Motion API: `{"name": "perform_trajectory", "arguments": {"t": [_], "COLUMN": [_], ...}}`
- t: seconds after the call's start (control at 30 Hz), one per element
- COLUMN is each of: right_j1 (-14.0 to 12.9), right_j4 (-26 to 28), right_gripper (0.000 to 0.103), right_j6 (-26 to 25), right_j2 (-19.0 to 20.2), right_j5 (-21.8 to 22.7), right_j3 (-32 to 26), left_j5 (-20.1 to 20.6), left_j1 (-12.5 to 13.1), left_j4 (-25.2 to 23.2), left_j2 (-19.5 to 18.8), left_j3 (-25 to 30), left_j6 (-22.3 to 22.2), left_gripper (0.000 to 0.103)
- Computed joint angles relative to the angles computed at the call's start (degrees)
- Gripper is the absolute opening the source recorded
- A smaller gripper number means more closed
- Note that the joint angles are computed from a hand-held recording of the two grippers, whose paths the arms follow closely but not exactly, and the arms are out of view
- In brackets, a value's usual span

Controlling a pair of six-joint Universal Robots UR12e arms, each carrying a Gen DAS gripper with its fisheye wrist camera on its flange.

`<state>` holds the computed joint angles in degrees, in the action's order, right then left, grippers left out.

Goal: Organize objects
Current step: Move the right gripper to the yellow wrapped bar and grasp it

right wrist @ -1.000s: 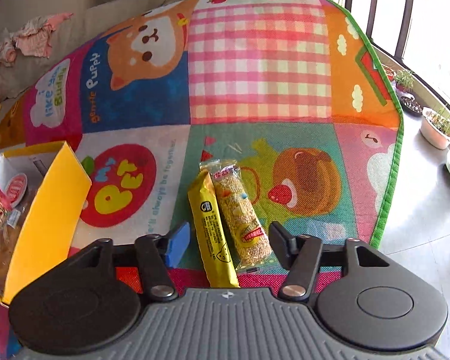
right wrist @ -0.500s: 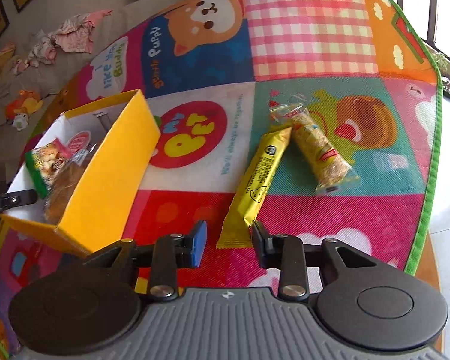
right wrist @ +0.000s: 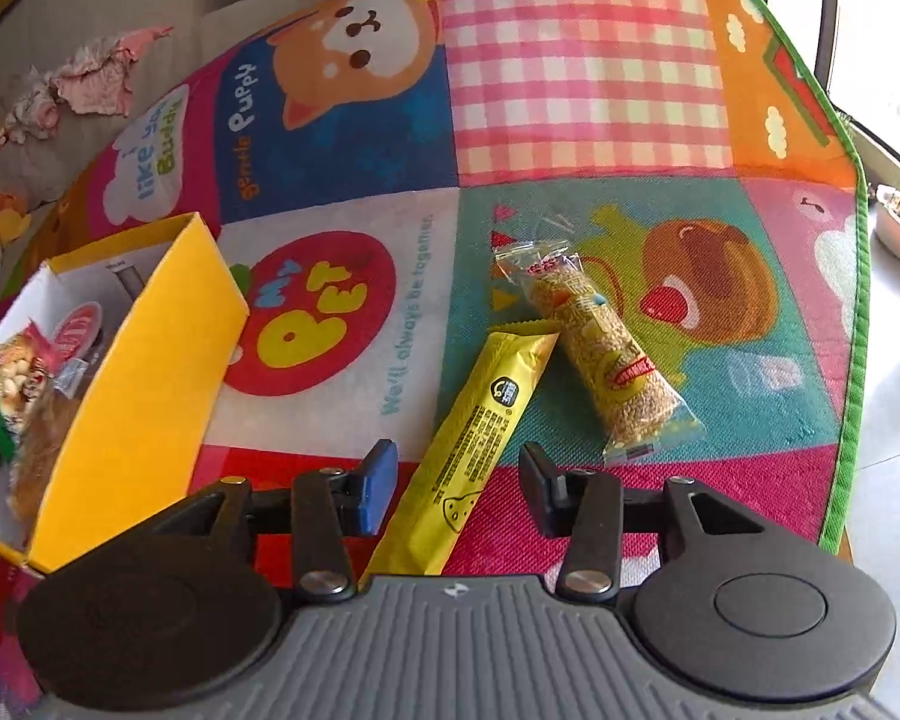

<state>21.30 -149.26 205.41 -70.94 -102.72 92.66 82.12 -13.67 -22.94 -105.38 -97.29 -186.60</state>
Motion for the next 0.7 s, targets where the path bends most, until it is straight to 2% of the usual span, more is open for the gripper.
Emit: {"name": "perform_trajectory", "arguments": {"t": [0.1, 0.13, 0.23, 0.33, 0.43, 0.57, 0.7], "right_j1": [0.32, 0.46, 0.28, 0.62, 0.52, 0.46, 1.23], "right_j4": [0.98, 1.59, 2.40, 2.53, 2.32, 4.72, 5.11], "right_gripper": [0.042, 0.034, 0.024, 0.023, 0.023, 0.023, 0.023], "right_j6": [-2.35, -2.85, -3.22, -3.77, -4.38, -4.79, -5.46], "right_j2": [0.92, 0.96, 0.09, -1.30, -3.37, -5.97, -8.09], "right_j5": [-0.99, -1.19, 1.42, 1.93, 4.57, 7.64, 7.84], "right_j3": [-1.06, -1.32, -0.96, 0.04, 1.59, 2.90, 3.96], "left_j5": [0.27, 0.32, 0.25, 0.13, 0.03, 0.04, 0.14], "left_j1": [-0.10, -0.11, -0.09, -0.04, -0.01, -0.01, -0.02], "left_j4": [-0.11, -0.04, 0.20, 0.27, 0.28, 0.33, 0.44], "left_j2": [-0.02, -0.04, -0.03, -0.02, -0.03, -0.03, -0.02], "left_j3": [0.07, 0.05, -0.07, -0.12, -0.12, -0.13, -0.18], "left_j6": [0.49, 0.57, 0.33, 0.29, 0.26, 0.20, 0.28], "left_gripper": [0.011, 0.011, 0.011, 0.011, 0.011, 0.011, 0.011]}}
